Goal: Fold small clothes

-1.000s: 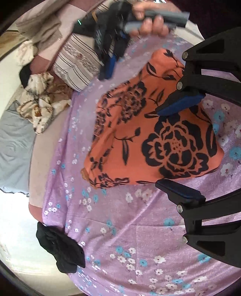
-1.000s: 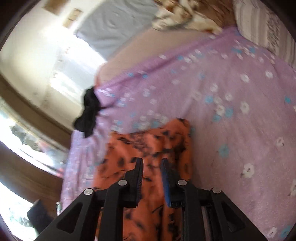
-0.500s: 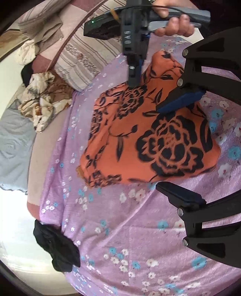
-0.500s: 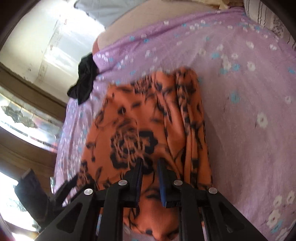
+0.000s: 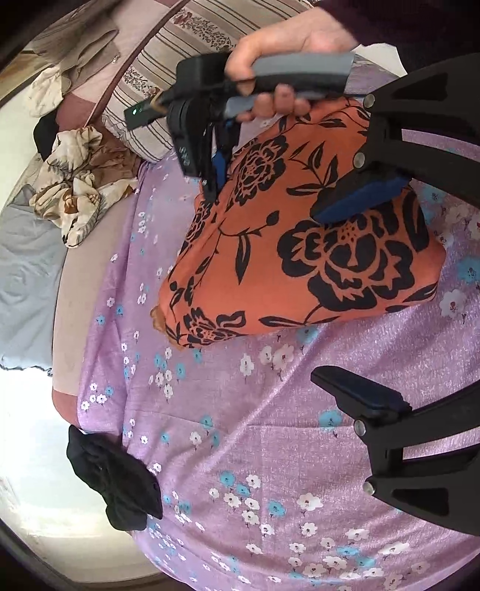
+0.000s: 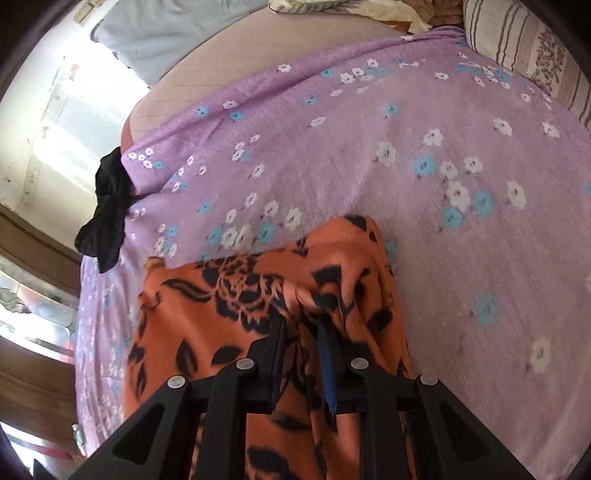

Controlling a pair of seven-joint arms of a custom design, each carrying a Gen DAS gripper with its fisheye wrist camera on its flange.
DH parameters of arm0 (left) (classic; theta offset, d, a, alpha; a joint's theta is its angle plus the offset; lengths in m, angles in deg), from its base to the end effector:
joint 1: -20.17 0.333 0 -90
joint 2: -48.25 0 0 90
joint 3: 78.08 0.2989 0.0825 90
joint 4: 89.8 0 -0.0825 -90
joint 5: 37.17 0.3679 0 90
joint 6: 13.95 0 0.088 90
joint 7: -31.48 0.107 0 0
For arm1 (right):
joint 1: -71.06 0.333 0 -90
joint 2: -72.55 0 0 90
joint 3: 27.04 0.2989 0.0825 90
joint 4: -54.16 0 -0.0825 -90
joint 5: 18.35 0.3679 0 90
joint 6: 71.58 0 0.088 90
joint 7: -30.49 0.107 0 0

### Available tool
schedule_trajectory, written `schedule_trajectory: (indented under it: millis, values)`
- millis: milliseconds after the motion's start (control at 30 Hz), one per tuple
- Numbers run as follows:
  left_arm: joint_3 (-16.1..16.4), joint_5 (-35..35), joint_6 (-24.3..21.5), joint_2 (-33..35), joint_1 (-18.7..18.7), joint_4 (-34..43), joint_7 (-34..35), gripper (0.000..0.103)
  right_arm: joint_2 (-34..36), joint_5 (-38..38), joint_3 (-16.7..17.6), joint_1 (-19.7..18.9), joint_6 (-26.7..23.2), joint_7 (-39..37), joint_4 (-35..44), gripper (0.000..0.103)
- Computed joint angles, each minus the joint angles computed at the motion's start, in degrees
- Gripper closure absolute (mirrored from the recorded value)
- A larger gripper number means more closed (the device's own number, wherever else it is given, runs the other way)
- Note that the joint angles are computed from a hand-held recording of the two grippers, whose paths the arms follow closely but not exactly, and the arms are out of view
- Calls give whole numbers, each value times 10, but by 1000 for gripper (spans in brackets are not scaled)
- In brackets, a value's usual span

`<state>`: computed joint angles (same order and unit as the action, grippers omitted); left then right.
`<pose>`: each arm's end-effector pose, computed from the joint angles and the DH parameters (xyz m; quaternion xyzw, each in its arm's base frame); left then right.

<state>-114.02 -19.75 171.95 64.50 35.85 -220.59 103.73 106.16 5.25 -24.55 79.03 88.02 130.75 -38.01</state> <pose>0.5240 -0.2131 0.3367 -0.5614 0.7424 -0.3419 0.1295 0.7036 0.1060 0.3450 -0.5422 0.7795 -0.0507 0.3095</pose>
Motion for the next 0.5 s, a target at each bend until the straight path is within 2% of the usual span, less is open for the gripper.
schedule_trajectory:
  millis: [67,100,267,333,433,500]
  values:
    - [31,1,-1,-3,-32,0,-5,22,18,1,3,-5,-10,-4,25,83]
    - [67,2,-1,-7,-68,-1,-11,21,24,4,7,-10,-11,-11,32,83]
    - [179,8,-2,-15,-182,-3,-27,19,29,30,19,-19,7,-22,29,83]
    - [238,17,3,-21,-240,-6,-38,18,4,33,20,-16,18,-27,3,81]
    - [297,27,7,-25,-297,-7,-51,18,-61,80,69,-44,70,-112,-76,81]
    - [330,35,8,-27,-330,-7,-59,18,-110,101,77,-42,87,-147,-132,81]
